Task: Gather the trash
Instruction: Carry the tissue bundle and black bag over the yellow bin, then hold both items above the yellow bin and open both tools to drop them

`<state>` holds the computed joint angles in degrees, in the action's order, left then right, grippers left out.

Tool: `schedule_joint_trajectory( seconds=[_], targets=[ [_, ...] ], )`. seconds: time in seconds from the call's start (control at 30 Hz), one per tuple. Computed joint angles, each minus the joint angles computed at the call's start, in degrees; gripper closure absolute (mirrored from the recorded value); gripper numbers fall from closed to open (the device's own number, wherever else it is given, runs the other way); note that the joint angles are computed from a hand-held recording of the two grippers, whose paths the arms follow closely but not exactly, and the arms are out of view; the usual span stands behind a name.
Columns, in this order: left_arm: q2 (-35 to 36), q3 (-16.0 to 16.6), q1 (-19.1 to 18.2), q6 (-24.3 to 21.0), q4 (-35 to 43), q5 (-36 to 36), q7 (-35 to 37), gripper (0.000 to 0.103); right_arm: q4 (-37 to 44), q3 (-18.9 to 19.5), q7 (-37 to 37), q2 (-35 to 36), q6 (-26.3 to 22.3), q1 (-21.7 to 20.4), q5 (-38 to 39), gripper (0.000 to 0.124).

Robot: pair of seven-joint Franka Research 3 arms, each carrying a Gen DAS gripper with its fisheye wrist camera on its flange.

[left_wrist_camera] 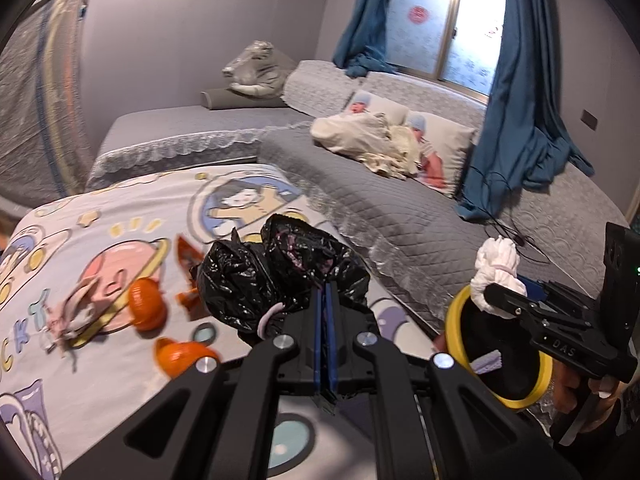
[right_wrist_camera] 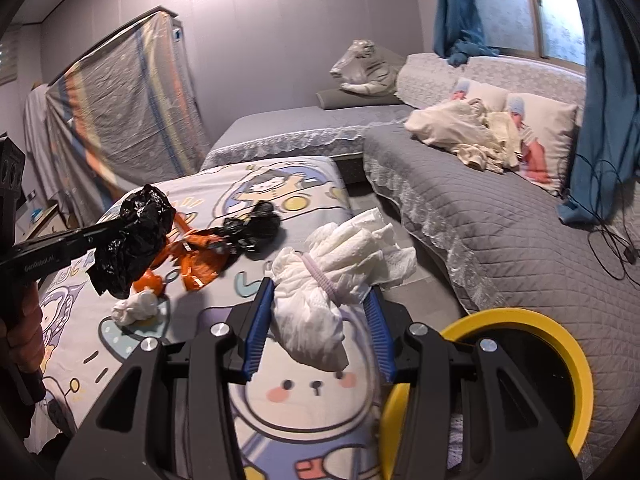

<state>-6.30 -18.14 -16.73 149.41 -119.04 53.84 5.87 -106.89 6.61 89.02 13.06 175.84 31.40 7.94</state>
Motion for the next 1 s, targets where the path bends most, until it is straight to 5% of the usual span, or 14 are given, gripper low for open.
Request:
schedule_joint_trajectory(
  seconds=[0.3, 0.67, 1.0],
  targets=[
    [8.2, 0.9, -3.1, 0.2, 8.7, -0.1, 4.0, 0.101, -3.0, -5.8, 8.2, -1.9, 1.0, 2.0, -6.2, 0.081],
    [16.5, 3.4, -8.0, 1.9, 17.5, -2.8, 10.3, 0.101, -7.1, -12.5, 26.8, -5.0, 1.4, 3.0, -22.9, 0.081],
    [23.4, 5.4, -12.0, 3.2, 25.5, -6.8, 17.6, 0.101, -8.7, -11.4, 37.8, -6.3, 0.0, -1.4, -33.8, 0.081]
  ],
)
